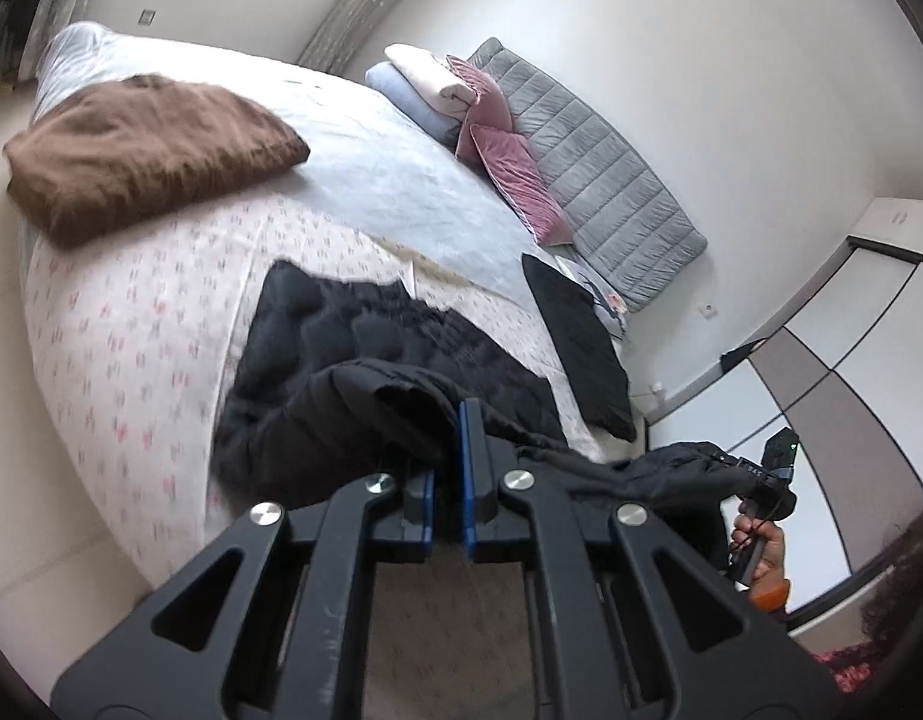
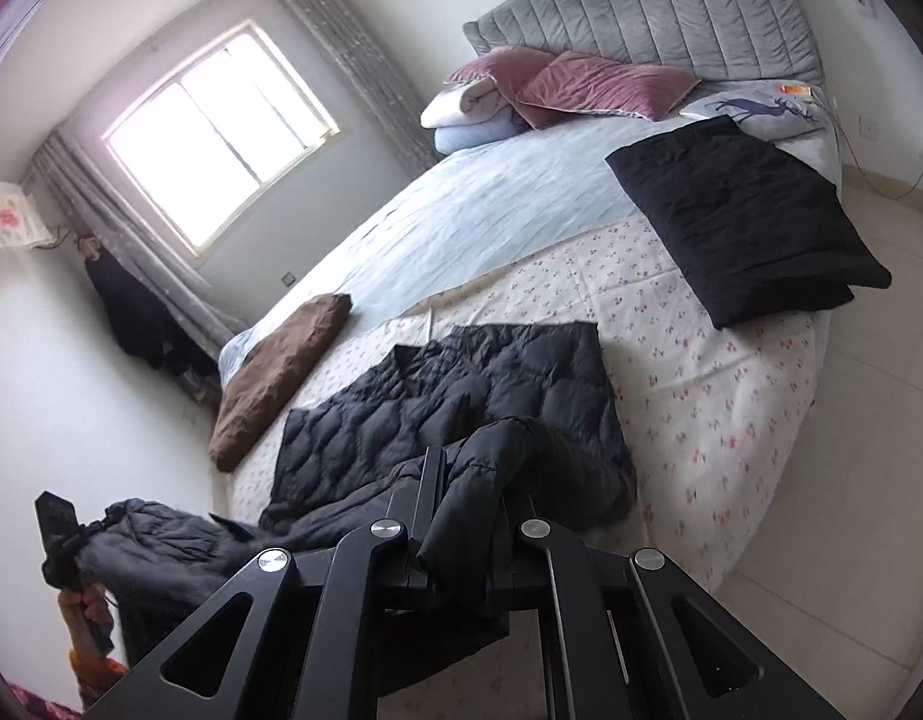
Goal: Fold large clothes
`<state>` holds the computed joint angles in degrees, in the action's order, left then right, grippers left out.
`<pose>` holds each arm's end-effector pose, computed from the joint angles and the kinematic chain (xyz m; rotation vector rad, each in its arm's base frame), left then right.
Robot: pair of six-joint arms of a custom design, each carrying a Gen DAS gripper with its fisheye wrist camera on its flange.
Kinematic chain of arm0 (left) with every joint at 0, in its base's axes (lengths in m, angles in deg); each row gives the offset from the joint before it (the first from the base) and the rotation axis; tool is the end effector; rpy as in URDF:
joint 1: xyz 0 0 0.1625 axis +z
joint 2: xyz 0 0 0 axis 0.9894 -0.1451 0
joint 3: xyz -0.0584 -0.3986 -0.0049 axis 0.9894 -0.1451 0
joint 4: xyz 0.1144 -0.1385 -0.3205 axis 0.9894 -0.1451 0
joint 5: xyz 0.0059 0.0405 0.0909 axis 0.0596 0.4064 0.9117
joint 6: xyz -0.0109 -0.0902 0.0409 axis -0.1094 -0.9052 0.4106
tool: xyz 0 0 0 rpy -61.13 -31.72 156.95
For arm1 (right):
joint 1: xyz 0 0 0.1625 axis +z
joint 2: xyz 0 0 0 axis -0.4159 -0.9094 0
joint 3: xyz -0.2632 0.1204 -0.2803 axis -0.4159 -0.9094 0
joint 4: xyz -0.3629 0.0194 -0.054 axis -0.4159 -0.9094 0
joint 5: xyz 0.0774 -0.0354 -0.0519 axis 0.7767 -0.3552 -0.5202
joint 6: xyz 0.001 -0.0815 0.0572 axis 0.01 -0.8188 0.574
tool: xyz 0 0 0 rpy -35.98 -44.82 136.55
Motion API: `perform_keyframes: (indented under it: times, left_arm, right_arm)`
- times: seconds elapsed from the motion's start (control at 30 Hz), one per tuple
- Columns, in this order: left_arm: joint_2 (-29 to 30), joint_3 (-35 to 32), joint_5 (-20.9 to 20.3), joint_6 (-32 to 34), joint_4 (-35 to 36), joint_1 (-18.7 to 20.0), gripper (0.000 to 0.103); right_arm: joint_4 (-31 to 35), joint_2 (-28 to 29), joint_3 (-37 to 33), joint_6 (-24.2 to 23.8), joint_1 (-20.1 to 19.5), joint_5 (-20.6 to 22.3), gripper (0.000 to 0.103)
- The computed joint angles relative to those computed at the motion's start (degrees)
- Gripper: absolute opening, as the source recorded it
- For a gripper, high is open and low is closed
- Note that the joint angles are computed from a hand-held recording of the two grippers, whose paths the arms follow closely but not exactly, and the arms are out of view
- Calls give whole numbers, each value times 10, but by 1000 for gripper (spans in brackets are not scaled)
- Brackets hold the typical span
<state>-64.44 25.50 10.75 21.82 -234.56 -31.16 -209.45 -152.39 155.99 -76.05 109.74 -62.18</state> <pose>-0.2671 -0.5664 0.3104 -0.6181 -2.9441 0.8072 0.0792 -0.3504 0.5014 -0.1463 -2.4979 1.3250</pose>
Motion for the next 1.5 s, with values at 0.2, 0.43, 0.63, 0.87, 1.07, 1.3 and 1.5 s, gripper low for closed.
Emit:
perform_keyframes:
  times: [0.2,0.43,0.63,0.87,1.07,1.3,1.5]
  left_arm:
    - [128,-156,68,47,38,15,8]
    - [277,-357,90,50,116,59,8]
    - [388,-499,120,44,177,90,9]
    - [449,-588,148,63,236,95,12]
    - [435,-593,121,95,270,92,68]
    - [393,-532,163,170,238,82,78]
    - [424,-587,168,167,293,98,78]
  right_arm:
    - [-6,117,-99,-11,-15,-19,8]
    - [55,255,-243,-4,-49,-37,9]
    - [95,340,-327,12,-84,-23,10]
    - [121,386,-371,10,-107,-20,16]
    - [114,369,-362,5,-115,22,44]
    - [71,340,-342,-25,-112,33,74]
    - [79,363,-355,-53,-103,-6,76]
